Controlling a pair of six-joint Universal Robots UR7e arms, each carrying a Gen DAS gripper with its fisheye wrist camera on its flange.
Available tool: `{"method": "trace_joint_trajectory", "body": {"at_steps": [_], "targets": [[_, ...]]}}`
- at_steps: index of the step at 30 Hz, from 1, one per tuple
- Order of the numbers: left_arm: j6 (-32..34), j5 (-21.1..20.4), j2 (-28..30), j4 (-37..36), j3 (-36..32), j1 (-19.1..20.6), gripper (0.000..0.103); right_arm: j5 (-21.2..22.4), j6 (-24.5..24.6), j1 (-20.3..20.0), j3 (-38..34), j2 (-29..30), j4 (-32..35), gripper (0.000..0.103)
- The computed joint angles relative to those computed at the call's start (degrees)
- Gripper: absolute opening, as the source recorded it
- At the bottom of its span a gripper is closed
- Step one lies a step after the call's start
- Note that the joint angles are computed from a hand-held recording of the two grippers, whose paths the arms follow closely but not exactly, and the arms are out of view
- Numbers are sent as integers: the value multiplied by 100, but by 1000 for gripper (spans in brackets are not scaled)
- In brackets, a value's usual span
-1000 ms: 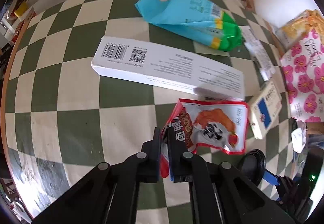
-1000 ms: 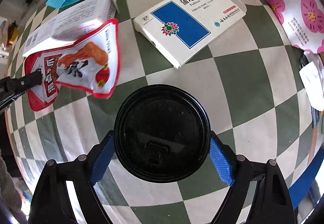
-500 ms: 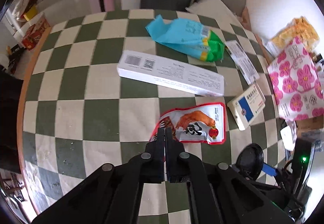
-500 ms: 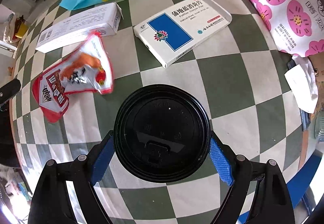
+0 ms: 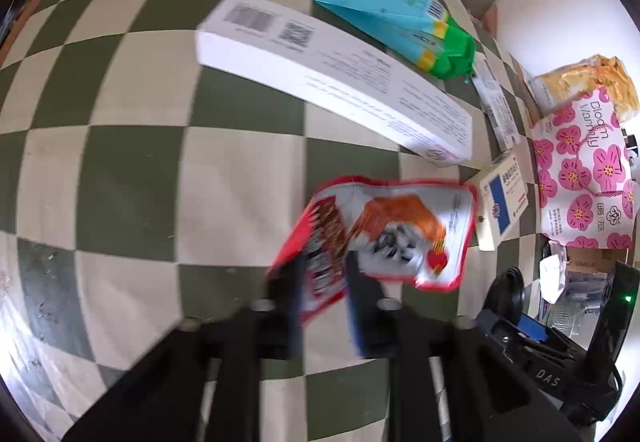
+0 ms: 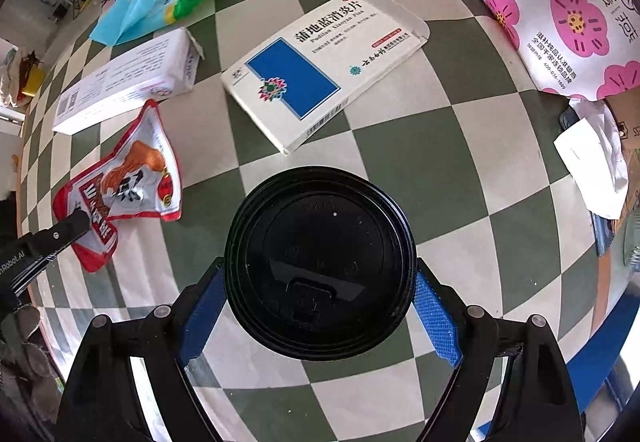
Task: Collect trash
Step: 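Grasp the red snack wrapper with left tool while right tool grasps black lid, then lift the red wrapper with left tool while right tool holds black lid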
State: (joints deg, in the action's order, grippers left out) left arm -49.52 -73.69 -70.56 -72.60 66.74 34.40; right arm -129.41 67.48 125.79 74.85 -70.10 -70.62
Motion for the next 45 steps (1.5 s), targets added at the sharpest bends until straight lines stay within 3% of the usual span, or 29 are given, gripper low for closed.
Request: {"method": "trace_joint_trajectory", "body": {"at_steps": [2, 5, 7, 8, 14, 20, 22, 26, 28, 30, 31, 32, 33, 40, 43, 44, 45], "targets": [[41, 90, 62, -4, -35, -6, 38, 26, -12, -37, 38, -13, -62, 89], [3, 295, 112, -79, -51, -12, 35, 74, -54, -90, 91, -28, -166, 89], [50, 357, 107, -218, -30, -4, 19, 87, -112, -127, 94, 14, -220, 89], [94, 386, 119, -212, -45, 0, 0, 100, -148, -138, 100, 29, -255, 89], [470, 781, 172, 59, -192, -183, 0, 105, -208, -62, 194, 29, -336, 89], [284, 1255, 169, 691, -536, -496, 0, 136, -154, 31, 322, -133, -288, 89], [8, 1133, 71, 530, -526, -465, 0, 138, -201, 5, 299, -215, -262, 89], [-738, 232, -294, -12, -39, -179, 3, 156, -85, 24, 248, -246, -267, 89], [-918, -69, -456, -69, 327, -119, 13, 204, -37, 8, 240, -260, -254, 89], [-1021, -252, -558, -69, 617, -87, 49, 189, 25, -4, 224, -255, -216, 89], [-1017, -295, -643, -207, 812, -96, 52, 167, 43, -7, 233, -275, -176, 89], [-959, -206, -710, -378, 929, -158, 69, 138, 90, -5, 216, -275, -108, 90], [-910, -244, -691, -409, 943, -170, 75, 131, 121, -11, 205, -281, -55, 90], [-1332, -125, -226, -382, 471, -146, 75, 44, 401, -107, 216, -387, 264, 91], [-1391, -134, 348, 215, -36, -67, 75, 8, 498, -220, 289, -424, 365, 91], [-1305, -36, 509, 385, -176, -93, 87, 11, 531, -265, 313, -429, 406, 91], [-1250, 93, 765, 763, -434, -138, 86, 19, 544, -310, 355, -444, 397, 91]]}}
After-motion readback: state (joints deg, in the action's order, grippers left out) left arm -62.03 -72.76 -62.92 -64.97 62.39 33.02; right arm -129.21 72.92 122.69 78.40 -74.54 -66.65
